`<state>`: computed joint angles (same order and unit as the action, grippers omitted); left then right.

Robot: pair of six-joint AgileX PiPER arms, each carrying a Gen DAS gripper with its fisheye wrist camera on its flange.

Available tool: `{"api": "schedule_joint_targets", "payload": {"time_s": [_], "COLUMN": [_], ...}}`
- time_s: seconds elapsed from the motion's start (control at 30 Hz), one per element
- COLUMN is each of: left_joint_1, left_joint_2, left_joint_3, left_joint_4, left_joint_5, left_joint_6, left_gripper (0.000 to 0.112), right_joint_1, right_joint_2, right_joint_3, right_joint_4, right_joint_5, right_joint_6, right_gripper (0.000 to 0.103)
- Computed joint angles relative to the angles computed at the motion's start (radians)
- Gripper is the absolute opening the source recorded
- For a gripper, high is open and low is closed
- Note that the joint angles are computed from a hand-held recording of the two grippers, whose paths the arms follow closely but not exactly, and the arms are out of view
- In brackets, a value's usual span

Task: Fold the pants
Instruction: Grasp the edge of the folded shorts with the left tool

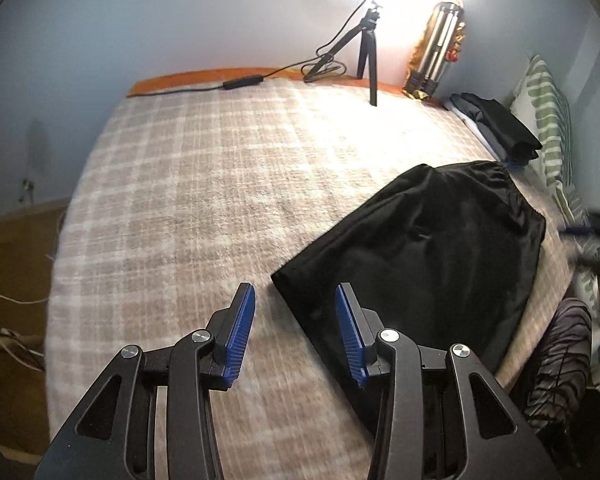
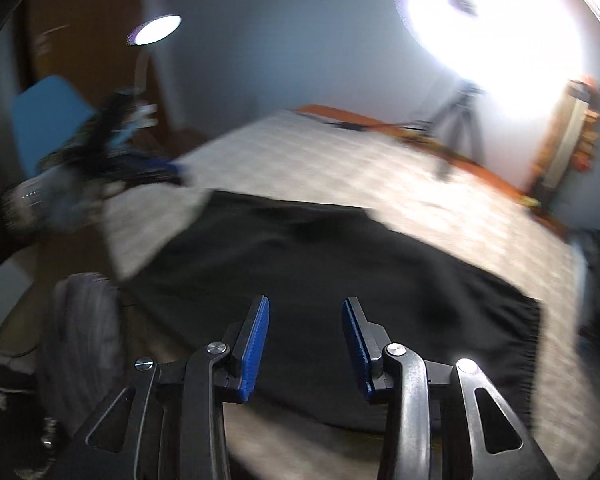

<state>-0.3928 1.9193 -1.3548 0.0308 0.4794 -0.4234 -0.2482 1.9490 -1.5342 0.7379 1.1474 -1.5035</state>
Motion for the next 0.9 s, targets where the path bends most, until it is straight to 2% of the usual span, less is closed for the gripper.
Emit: {"api": "schedule_joint_targets", "payload": {"time_s": [0.1, 0.2, 0.33, 0.43, 0.5, 0.53, 0.6, 0.73, 0.8, 0.9], "left_joint_1": [0.018, 0.037, 0.052, 0.063, 0.071, 0.074, 0.074, 0.078, 0.086, 0.085], "left_joint_2": [0.035, 0.072, 0.117, 0.130, 0.141, 0.139, 0.146, 0.153, 0.153, 0.156], "left_joint_3": [-0.026, -0.053, -0.077, -0.072, -0.068, -0.061, -0.061, -0.061, -0.055, -0.055], "left_joint_4": [-0.095, -0.165, -0.228, -0.272, -0.324, -0.343, -0.362, -0.394, -0.454, -0.466], "left_joint_5": [-0.006, -0.004, -0.009, -0.017, -0.031, -0.035, -0.045, -0.062, -0.069, -0.075], "left_joint_6": [0.100, 0.187, 0.266, 0.318, 0.367, 0.388, 0.411, 0.453, 0.506, 0.527], "left_gripper": [0.040, 0.040, 0.040, 0.040, 0.040, 0.040, 0.040, 0.040, 0.040, 0.040], "right_joint_1": [0.056, 0.139, 0.240, 0.307, 0.344, 0.356, 0.383, 0.445, 0.455, 0.495], "right_joint_2": [-0.060, -0.109, -0.128, -0.124, -0.126, -0.120, -0.118, -0.138, -0.141, -0.148], "right_joint_3": [0.158, 0.306, 0.427, 0.488, 0.529, 0.535, 0.556, 0.615, 0.633, 0.671], "right_joint_4": [0.022, 0.025, 0.021, 0.030, 0.047, 0.057, 0.075, 0.134, 0.185, 0.239], "right_joint_5": [-0.032, -0.111, -0.216, -0.272, -0.341, -0.358, -0.384, -0.503, -0.519, -0.610], "right_joint_6": [-0.090, -0.167, -0.210, -0.226, -0.257, -0.270, -0.293, -0.356, -0.401, -0.446], "right_gripper": [0.040, 0.040, 0.040, 0.041, 0.055, 0.057, 0.056, 0.056, 0.056, 0.056]}}
